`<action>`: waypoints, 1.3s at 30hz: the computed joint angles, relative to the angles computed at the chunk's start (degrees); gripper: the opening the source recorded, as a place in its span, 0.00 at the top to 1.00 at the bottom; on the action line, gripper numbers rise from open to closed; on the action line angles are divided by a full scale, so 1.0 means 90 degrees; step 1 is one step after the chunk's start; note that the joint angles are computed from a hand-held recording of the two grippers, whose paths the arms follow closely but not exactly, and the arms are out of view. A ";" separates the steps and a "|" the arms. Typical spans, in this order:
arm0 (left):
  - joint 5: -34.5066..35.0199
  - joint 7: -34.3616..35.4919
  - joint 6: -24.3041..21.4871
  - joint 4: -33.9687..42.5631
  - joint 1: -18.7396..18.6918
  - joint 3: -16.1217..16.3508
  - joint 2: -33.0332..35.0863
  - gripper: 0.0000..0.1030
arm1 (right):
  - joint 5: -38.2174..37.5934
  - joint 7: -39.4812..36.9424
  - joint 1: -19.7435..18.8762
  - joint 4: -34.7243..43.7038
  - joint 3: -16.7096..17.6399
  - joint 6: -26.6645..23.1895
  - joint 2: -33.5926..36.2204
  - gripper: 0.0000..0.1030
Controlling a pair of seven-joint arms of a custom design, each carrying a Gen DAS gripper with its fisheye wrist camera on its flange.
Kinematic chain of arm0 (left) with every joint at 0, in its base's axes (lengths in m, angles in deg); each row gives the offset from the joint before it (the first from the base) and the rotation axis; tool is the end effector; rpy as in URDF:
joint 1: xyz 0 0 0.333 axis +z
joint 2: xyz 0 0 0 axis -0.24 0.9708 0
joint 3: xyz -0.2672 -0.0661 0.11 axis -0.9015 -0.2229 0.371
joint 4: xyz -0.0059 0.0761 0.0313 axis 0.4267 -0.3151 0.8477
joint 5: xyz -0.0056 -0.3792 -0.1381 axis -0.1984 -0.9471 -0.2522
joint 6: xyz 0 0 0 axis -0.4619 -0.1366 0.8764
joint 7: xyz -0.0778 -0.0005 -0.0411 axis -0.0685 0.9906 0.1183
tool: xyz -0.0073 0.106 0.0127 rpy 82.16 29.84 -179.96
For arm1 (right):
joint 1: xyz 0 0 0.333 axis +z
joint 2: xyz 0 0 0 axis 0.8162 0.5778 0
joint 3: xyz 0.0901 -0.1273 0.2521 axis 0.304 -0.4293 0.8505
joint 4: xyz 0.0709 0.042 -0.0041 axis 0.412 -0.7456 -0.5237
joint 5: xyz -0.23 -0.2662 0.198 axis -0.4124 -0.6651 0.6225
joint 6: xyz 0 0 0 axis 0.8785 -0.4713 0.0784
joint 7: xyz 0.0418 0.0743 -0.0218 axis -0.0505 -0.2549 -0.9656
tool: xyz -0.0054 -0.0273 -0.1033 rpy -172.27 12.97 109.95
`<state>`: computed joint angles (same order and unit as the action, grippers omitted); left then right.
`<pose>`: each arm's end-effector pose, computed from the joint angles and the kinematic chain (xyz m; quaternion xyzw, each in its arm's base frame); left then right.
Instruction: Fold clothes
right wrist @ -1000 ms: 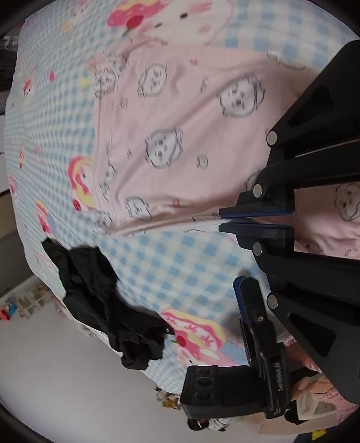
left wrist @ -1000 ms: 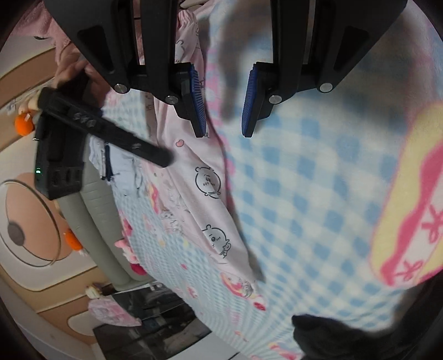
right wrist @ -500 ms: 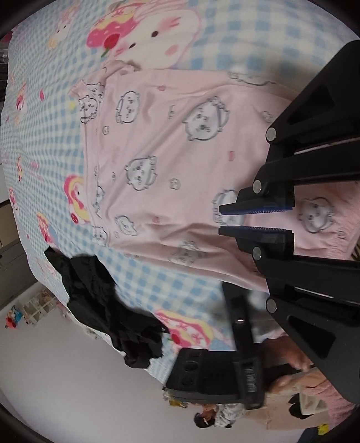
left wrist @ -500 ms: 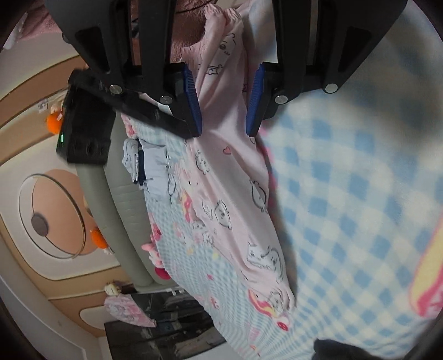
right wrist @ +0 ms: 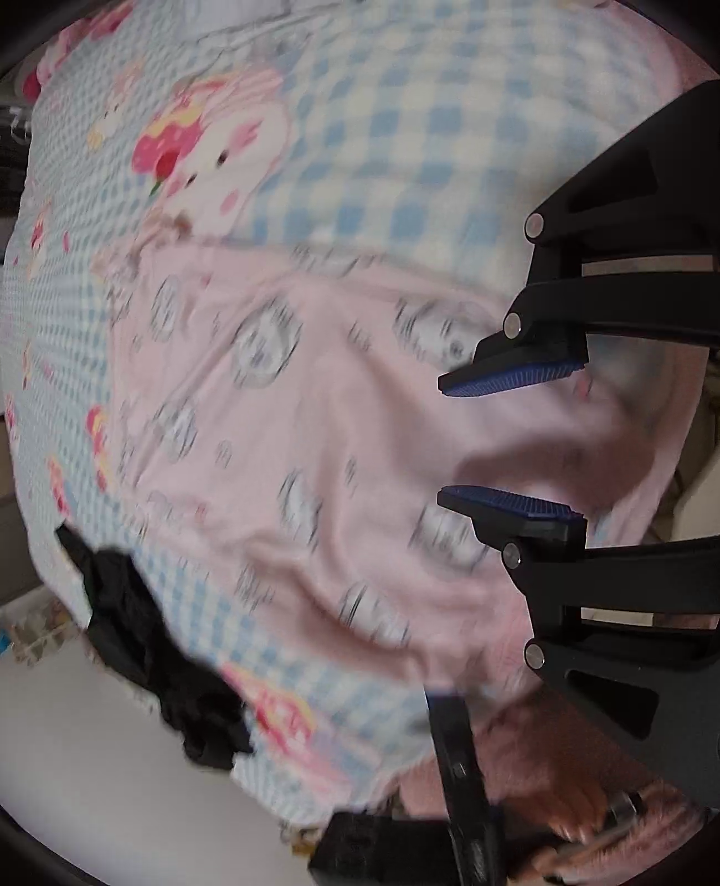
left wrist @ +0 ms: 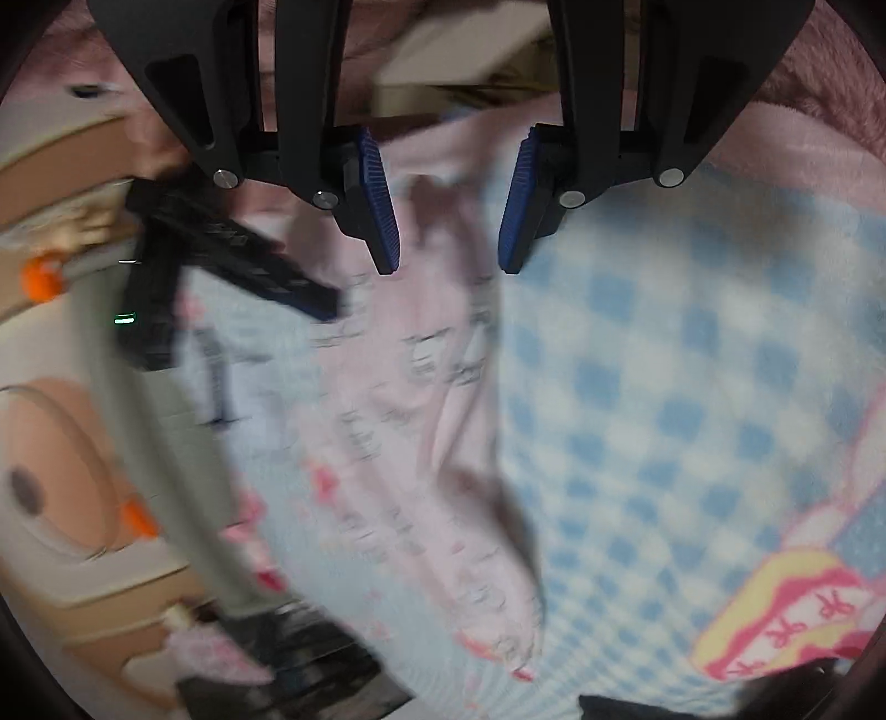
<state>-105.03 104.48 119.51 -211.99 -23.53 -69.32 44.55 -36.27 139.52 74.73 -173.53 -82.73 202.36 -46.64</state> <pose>0.4570 -0.1143 0.4763 0.6907 -0.6168 0.3581 0.1197 0.4862 0.1981 0.5066 -0.7657 0.6027 -0.0497 0.2189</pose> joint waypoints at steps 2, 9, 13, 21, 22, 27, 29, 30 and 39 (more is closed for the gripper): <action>0.0812 -0.0872 0.0090 0.0064 0.0287 -0.0319 0.0117 0.85 | 0.0057 0.0031 -0.0052 -0.0200 -0.0064 0.0047 -0.0147 0.72; -0.0638 0.0328 0.0313 0.0207 -0.0006 0.0495 0.0108 0.60 | 0.0209 0.0061 -0.0162 -0.0326 -0.0273 0.0260 -0.0471 0.69; -0.0534 0.0596 -0.0029 0.1242 0.0205 0.0303 0.1177 0.56 | 0.0510 0.0016 -0.0208 0.0180 -0.0385 0.0570 0.0021 0.65; 0.1552 -0.1144 0.0396 0.1741 0.0590 -0.0340 0.1823 0.92 | 0.0055 0.0458 -0.0598 0.1158 -0.0120 0.0345 0.1288 0.69; 0.1530 -0.1133 0.0317 0.1743 0.0611 -0.0309 0.1794 0.91 | 0.0110 0.0369 -0.0626 0.1118 -0.0103 0.0380 0.1280 0.69; 0.0876 -0.0561 -0.0065 0.2195 0.0761 -0.0068 0.1958 0.89 | 0.0484 -0.0031 -0.0732 0.1303 -0.0104 0.0410 0.1279 0.67; 0.0975 -0.0481 -0.0107 0.2689 0.0872 -0.0067 0.2333 0.78 | 0.0678 -0.0192 -0.0782 0.1540 -0.0129 0.0672 0.1408 0.65; 0.1128 -0.0547 -0.0100 0.3023 0.0928 -0.0093 0.2617 0.63 | 0.0752 -0.0261 -0.0818 0.1768 -0.0140 0.0708 0.1565 0.62; 0.2070 -0.1052 -0.0477 0.6049 0.1200 -0.0502 0.5170 0.56 | 0.0711 -0.0008 -0.1511 0.4820 0.0168 -0.0104 0.3973 0.52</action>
